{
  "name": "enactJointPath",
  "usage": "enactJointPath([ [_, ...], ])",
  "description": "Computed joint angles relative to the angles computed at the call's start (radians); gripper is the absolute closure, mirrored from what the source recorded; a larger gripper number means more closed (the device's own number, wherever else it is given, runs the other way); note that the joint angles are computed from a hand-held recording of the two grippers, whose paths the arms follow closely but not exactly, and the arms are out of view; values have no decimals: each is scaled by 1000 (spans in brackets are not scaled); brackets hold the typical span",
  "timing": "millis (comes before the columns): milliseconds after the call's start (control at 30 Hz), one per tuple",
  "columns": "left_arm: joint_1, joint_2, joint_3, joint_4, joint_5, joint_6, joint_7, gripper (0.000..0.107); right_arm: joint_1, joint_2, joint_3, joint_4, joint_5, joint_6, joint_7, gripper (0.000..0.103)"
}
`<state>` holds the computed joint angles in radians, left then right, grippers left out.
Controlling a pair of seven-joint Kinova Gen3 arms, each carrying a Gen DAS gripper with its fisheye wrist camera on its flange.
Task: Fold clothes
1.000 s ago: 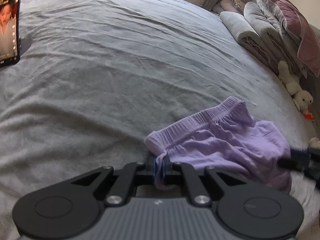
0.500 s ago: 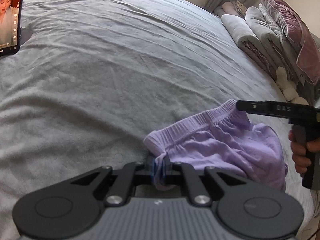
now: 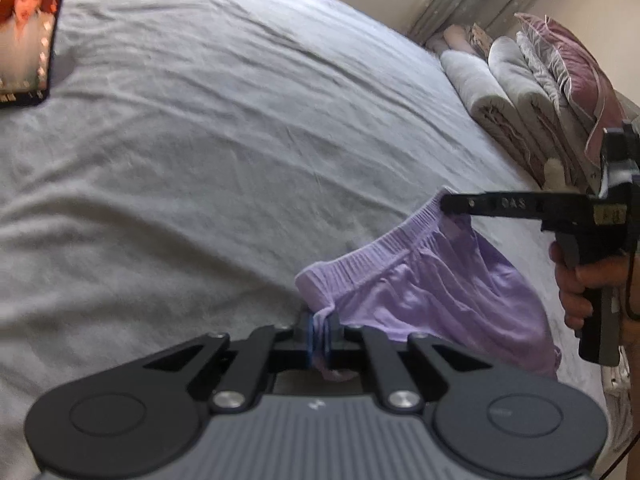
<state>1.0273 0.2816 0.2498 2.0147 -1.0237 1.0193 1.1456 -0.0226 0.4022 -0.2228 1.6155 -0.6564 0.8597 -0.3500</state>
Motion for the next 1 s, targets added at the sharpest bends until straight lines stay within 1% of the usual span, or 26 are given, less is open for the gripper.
enactJointPath([
  [133,15,-26,5,29,14,60,51,103,-39,-23,-31,29,-35,-74,7,92],
  [200,13,-42,14,50,21,82,84,103,-62,-26,-46,37,-50,-105,8,93],
  [300,2,-56,28,65,47,132,101,103,-99,-26,-65,41,-67,-146,-4,93],
  [500,-22,-75,46,99,85,206,156,103,-178,-13,-107,41,-90,-238,-64,93],
  [633,-36,-73,53,106,116,259,167,103,-244,11,-122,26,-56,-301,-145,93],
  [767,-57,-90,58,134,134,238,189,103,-285,37,-137,16,1,-338,-213,93],
  [933,-93,-91,56,156,146,175,177,102,-346,65,-124,22,112,-388,-324,92],
  [1000,-97,-86,55,155,147,170,168,100,-361,75,-121,27,159,-409,-363,91],
])
